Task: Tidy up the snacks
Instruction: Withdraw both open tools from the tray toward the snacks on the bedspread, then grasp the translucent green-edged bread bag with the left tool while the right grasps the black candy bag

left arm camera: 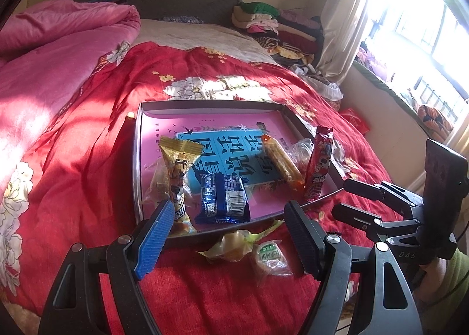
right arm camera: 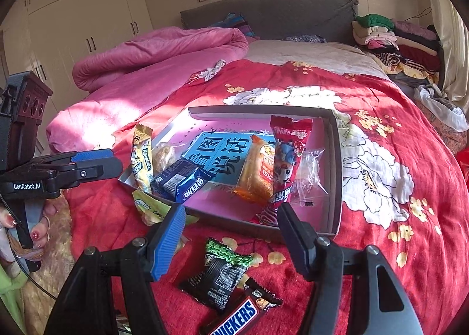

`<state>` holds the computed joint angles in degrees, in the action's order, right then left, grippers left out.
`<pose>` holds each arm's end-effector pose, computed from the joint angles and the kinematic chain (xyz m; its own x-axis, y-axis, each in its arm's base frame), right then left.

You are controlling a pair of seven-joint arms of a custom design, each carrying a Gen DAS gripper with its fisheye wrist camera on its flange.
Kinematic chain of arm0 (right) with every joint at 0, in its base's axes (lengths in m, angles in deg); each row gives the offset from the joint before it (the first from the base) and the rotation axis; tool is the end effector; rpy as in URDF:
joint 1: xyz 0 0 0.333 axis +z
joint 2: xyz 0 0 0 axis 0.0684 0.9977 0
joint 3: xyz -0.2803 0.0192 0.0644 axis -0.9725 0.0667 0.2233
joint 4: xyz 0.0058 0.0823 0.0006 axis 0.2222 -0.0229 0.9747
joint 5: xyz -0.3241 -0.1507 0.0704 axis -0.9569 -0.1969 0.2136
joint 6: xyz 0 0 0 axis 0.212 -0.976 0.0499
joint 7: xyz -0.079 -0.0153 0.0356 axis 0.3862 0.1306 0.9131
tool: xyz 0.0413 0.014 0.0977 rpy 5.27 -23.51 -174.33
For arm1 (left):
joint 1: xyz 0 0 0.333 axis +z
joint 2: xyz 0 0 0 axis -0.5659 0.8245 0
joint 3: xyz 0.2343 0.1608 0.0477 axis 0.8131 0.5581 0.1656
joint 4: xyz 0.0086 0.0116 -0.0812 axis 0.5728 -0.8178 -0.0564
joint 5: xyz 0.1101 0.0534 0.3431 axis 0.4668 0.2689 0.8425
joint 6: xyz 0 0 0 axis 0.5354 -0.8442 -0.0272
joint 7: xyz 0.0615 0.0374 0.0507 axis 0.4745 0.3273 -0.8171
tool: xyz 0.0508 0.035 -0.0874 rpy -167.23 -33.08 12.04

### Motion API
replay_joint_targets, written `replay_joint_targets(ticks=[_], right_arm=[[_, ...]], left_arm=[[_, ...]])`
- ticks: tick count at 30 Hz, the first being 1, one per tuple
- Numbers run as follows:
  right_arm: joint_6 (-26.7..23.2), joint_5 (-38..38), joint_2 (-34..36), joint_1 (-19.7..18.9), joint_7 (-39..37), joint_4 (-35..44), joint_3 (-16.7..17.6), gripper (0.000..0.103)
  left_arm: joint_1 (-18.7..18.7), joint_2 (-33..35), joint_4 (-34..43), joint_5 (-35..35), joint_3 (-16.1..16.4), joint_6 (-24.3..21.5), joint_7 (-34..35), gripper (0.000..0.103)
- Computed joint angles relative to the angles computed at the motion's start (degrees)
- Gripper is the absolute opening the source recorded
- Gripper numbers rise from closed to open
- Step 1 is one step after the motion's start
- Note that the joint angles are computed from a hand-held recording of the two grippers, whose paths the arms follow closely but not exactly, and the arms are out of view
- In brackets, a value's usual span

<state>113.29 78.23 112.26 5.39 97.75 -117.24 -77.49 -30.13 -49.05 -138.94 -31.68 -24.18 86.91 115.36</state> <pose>0.6579 0.1419 0.3342 0.2302 -0.9678 -0.1016 -0.5729 -0.0504 -0.8181 0.6786 -0.1357 0.3832 -0.4867 -0.8319 0.2667 -0.7229 0.2121 -0.6576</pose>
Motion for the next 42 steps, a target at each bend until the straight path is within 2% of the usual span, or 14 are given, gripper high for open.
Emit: replay_joint_targets(ticks=[14,27,31,38,42], right_arm=[[-2.35,1.12,-0.11,-0.35,-1.39,-0.41,1.21,0.065],[-3.75,2.36,-0.37,-0.21,-3.11,-0.82,2.05,0.065],[-5.40,3.46,-0.42,0.49,-3.21,-0.59,1.40,0.065],[-8.27,5.68,-0.13,-0.83,-5.29,-0.25,3.26,0.065],[-10.02,7.18,0.08,-0.42,-6.65,0.19,3.12,0.065]], left_arm=[[-0.52,-0.57,-0.63,1.36,0.89,-3.94,0.64,0.078],[-1.91,0.46,0.53,3.99,2.51,-7.47,-2.77,0.078],[-2.31,1.26,1.50,5.07,3.01,-9.24,-4.67,0.078],[-2.88,1.53,1.44,7.24,3.54,-9.53,-6.49,0.078],[-3.13,1.69,1.63,8.48,3.82,-9.86,-7.43,0.078]])
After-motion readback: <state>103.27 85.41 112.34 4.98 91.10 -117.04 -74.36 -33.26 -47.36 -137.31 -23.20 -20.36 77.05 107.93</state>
